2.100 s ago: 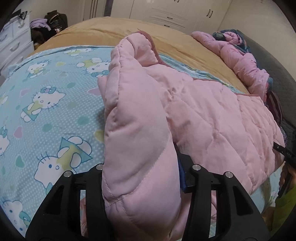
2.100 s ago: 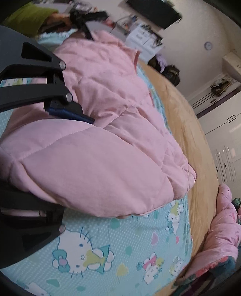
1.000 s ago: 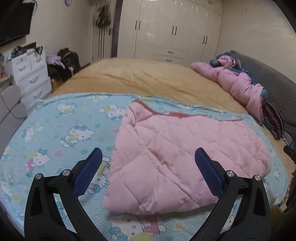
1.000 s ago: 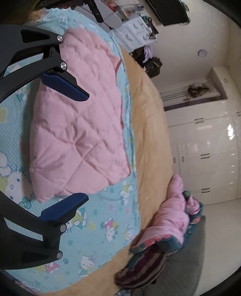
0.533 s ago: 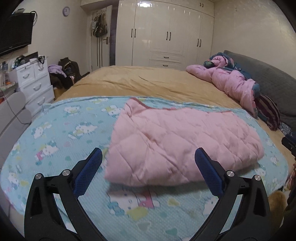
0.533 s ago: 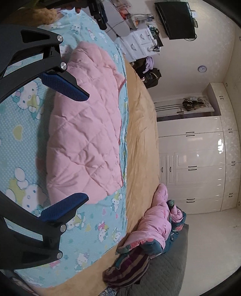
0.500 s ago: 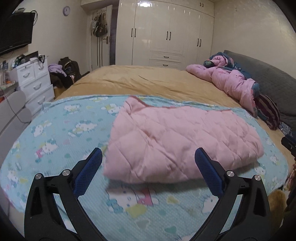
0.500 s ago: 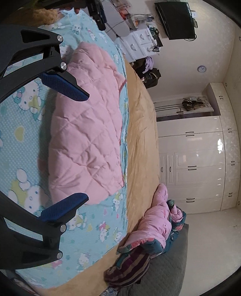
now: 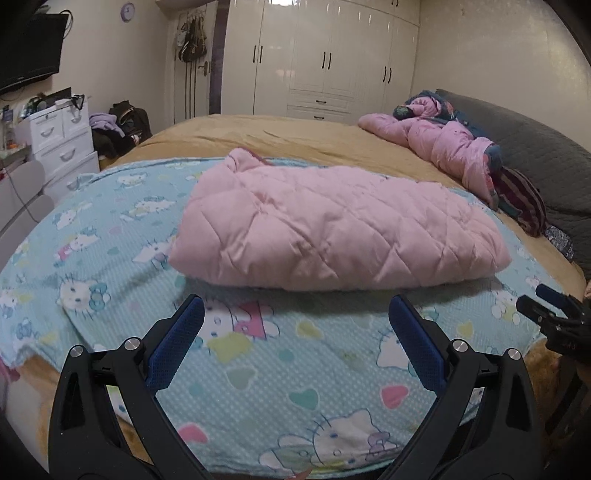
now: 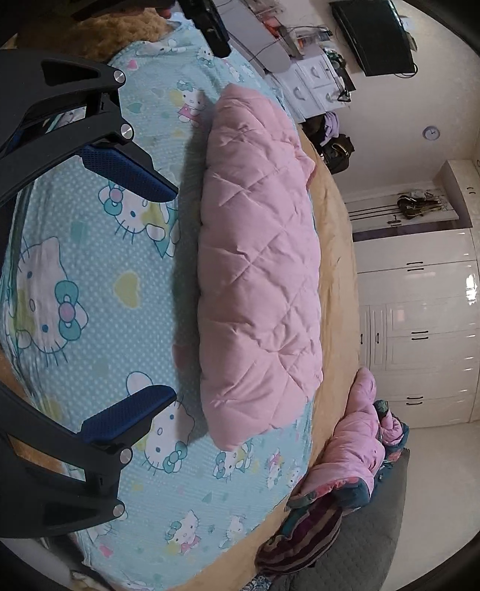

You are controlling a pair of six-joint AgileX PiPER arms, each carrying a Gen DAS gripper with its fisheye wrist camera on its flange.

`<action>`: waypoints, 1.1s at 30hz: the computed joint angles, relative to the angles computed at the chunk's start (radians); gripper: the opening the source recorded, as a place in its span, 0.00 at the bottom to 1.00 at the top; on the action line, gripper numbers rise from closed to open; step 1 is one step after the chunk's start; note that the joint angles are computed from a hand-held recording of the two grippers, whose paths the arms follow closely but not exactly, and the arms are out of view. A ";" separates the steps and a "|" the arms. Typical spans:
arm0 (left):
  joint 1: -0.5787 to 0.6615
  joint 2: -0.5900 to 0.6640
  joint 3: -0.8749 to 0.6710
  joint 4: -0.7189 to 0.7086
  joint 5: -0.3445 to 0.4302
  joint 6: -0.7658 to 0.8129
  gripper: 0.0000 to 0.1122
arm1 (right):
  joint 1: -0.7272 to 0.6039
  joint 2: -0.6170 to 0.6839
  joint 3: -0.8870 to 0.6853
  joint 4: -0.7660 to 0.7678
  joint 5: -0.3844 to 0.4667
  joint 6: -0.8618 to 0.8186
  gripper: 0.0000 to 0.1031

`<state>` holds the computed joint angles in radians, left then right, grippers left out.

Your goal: Fold large clothes

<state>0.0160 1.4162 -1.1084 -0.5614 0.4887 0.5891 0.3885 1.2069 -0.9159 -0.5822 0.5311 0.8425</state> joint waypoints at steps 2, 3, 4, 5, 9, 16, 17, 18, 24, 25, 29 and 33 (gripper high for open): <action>-0.013 -0.008 0.014 0.013 -0.009 -0.013 0.83 | 0.010 -0.007 -0.002 -0.013 0.000 0.004 0.96; -0.019 -0.011 0.018 0.024 -0.013 -0.023 0.83 | 0.016 -0.012 -0.003 -0.020 0.002 0.014 0.96; -0.027 -0.013 0.021 0.039 -0.017 -0.036 0.83 | 0.021 -0.015 -0.002 -0.022 0.003 0.019 0.96; -0.029 -0.013 0.022 0.042 -0.015 -0.037 0.83 | 0.020 -0.018 -0.001 -0.015 0.001 0.013 0.96; -0.034 -0.013 0.023 0.059 -0.007 -0.053 0.83 | 0.029 -0.025 0.006 -0.012 0.007 0.020 0.96; -0.039 -0.022 0.031 0.110 -0.013 -0.103 0.83 | 0.042 -0.031 0.006 -0.020 0.013 0.027 0.96; -0.039 -0.024 0.032 0.115 -0.014 -0.107 0.83 | 0.041 -0.031 0.007 -0.020 0.013 0.027 0.96; -0.041 -0.026 0.033 0.124 -0.016 -0.116 0.83 | 0.042 -0.032 0.007 -0.017 0.013 0.026 0.96; -0.041 -0.038 0.040 0.138 -0.024 -0.130 0.83 | 0.052 -0.044 0.004 -0.024 0.026 0.036 0.96; -0.041 -0.039 0.040 0.140 -0.025 -0.132 0.83 | 0.054 -0.045 0.004 -0.024 0.028 0.036 0.96; -0.039 -0.042 0.040 0.141 -0.024 -0.132 0.83 | 0.055 -0.050 0.007 -0.032 0.027 0.045 0.96; -0.039 -0.043 0.040 0.145 -0.023 -0.134 0.83 | 0.057 -0.054 0.000 -0.029 0.034 0.038 0.96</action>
<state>-0.0235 1.3727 -1.0682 -0.4168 0.4653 0.4548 0.4456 1.1533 -0.9156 -0.6107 0.5647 0.8801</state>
